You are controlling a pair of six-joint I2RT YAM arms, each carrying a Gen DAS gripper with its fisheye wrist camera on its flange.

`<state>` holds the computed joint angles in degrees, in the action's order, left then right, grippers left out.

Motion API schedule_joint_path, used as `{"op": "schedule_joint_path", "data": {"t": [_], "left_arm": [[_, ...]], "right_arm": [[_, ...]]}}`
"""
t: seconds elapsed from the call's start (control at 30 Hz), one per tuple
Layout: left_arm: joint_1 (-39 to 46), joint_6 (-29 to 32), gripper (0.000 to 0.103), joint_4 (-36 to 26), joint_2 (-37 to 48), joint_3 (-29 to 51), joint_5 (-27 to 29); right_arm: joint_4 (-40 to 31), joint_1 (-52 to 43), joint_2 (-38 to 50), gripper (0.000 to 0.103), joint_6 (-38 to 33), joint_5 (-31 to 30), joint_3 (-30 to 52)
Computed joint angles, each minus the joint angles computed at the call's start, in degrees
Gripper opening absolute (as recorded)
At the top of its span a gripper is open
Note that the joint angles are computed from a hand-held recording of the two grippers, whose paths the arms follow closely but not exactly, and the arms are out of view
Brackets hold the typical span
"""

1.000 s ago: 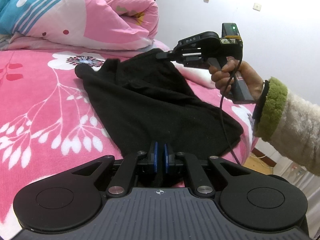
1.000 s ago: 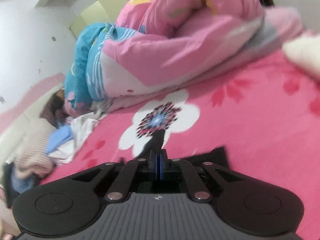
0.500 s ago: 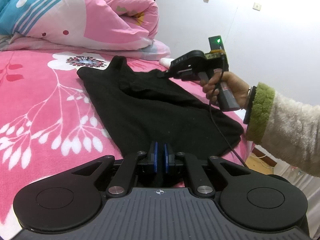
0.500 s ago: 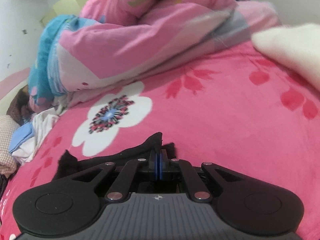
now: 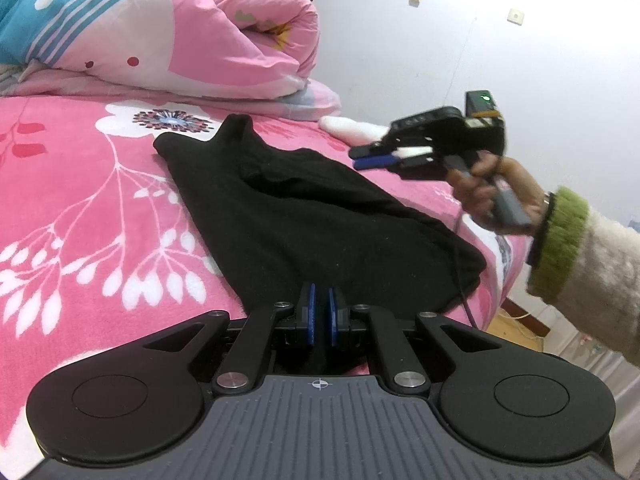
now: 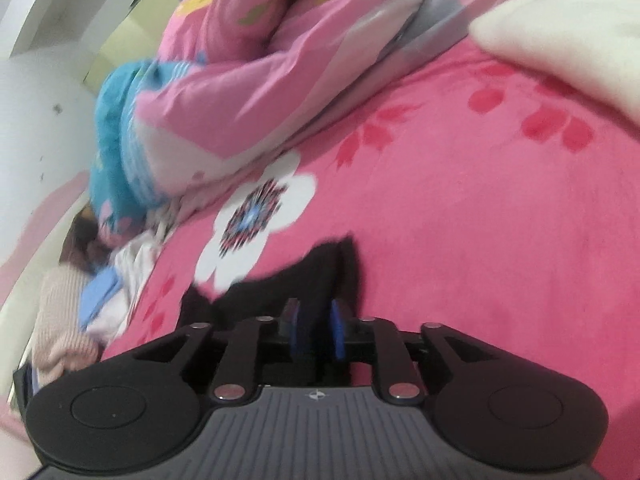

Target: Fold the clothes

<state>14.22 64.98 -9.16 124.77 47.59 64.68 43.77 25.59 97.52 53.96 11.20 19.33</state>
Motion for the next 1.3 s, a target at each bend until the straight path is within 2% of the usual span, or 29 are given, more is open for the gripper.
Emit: {"op": "schedule_joint_path", "data": {"t": [0.1,0.17,0.2,0.23,0.3,0.4,0.43,0.5,0.6,0.67,0.73,0.8,0.9,0.97,1.0,1.03,1.07,1.1,1.2,1.3], "left_arm": [[0.04,-0.07,0.007,0.23,-0.07,-0.24,0.06],[0.02,-0.25,0.007,0.61,-0.07,-0.41,0.09],[0.04,-0.24,0.007,0.69,-0.03,-0.42,0.10],[0.02,-0.32,0.007,0.78,-0.03,-0.44,0.09],[-0.04,-0.50,0.007,0.95,-0.05,-0.48,0.09],[-0.01,-0.50,0.007,1.12,-0.04,-0.52,0.06],[0.01,-0.47,0.007,1.11,0.00,-0.48,0.07],[0.04,-0.38,0.007,1.07,0.07,-0.39,0.08],[0.03,-0.39,0.007,0.94,0.10,-0.25,0.05],[0.09,-0.28,0.007,1.19,0.08,-0.41,0.05],[0.08,-0.30,0.007,1.61,0.04,-0.64,0.03],[0.09,-0.27,0.007,1.72,0.11,-0.64,0.06],[0.09,-0.21,0.007,1.90,0.24,-0.61,0.12],[0.08,-0.19,0.007,2.11,0.28,-0.66,0.14],[0.06,-0.20,0.007,2.11,0.27,-0.64,0.14],[0.05,-0.21,0.007,2.06,0.25,-0.61,0.14],[0.03,-0.24,0.007,2.00,0.24,-0.57,0.13],[0.03,-0.23,0.007,1.92,0.23,-0.53,0.13],[0.07,-0.14,0.007,1.60,0.26,-0.43,0.15],[0.11,0.00,0.007,1.31,0.37,-0.31,0.18]], "right_arm": [[-4.44,3.98,-0.81,0.028,-1.55,2.73,1.11],[-7.51,6.50,-0.81,0.023,-2.59,5.32,2.31],[-8.98,7.71,-0.75,0.007,-2.85,7.27,2.87],[-9.54,8.80,-0.70,0.002,-2.93,9.03,3.03],[-7.92,10.15,-0.77,0.002,-1.37,12.27,1.72],[-4.60,7.83,0.18,0.002,2.40,9.13,-0.73],[-6.02,8.14,-0.72,0.005,3.04,9.70,-0.68],[-13.60,11.50,-4.35,0.007,3.00,15.31,1.36],[-21.56,18.13,-8.23,0.013,-2.21,22.68,5.41],[-23.83,22.48,-6.68,0.016,-10.90,24.01,10.09],[-25.64,25.68,-2.35,0.032,-19.81,23.81,15.92],[-27.89,27.85,2.64,0.039,-27.95,22.96,22.25],[-29.64,28.54,9.66,0.039,-35.18,21.07,29.45],[-30.94,27.94,12.91,0.037,-37.64,20.06,32.66],[-32.39,27.56,14.10,0.033,-38.13,20.15,34.09],[-33.56,26.99,14.83,0.015,-38.07,20.22,34.97],[-33.75,26.43,14.80,0.005,-37.51,20.06,34.85],[-32.92,25.84,14.35,0.000,-36.89,20.21,34.09],[-23.86,23.35,9.73,0.000,-33.67,22.62,27.17],[-15.53,17.93,4.97,0.000,-27.52,20.95,18.89]]}}
